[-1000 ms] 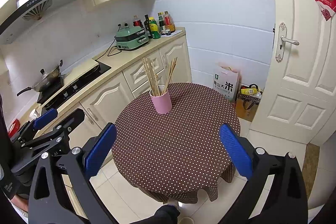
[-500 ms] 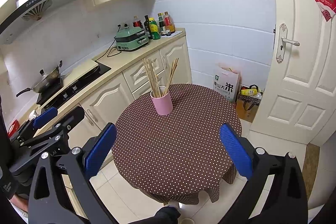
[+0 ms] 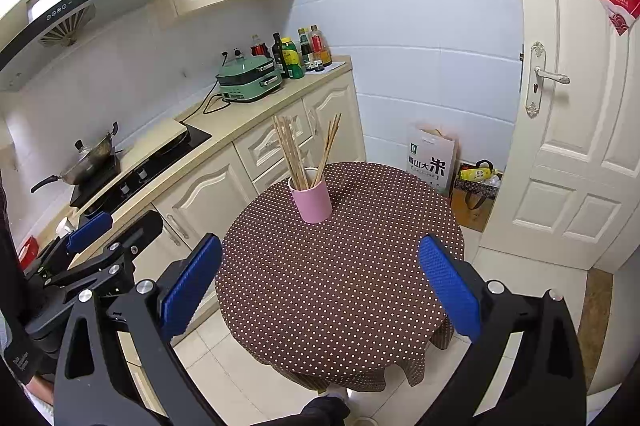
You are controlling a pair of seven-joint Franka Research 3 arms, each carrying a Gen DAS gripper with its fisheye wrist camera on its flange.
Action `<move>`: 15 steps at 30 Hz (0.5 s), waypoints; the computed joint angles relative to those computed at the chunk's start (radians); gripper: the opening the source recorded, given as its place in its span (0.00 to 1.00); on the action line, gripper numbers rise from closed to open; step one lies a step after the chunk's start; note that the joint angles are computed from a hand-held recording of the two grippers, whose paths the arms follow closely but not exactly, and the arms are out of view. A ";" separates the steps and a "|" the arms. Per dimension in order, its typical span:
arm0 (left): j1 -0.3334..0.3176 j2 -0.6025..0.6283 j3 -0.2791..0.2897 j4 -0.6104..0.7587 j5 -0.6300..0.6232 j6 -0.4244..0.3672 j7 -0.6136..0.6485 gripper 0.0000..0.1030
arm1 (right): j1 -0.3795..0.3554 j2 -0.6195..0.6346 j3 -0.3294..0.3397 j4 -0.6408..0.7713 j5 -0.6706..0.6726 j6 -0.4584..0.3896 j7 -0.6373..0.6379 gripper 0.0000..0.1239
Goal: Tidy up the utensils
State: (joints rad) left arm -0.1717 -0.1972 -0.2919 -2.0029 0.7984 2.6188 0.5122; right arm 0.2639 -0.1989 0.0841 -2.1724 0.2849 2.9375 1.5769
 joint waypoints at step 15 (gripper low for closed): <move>-0.006 0.019 -0.002 0.025 0.030 -0.037 -0.026 0.83 | 0.007 0.023 -0.011 0.026 0.024 -0.020 -0.019 0.77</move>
State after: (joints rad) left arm -0.1774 -0.1783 -0.2938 -1.9777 0.8287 2.5818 0.4860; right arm 0.2710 -0.1754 0.0734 -2.1464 0.3084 2.9178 1.5576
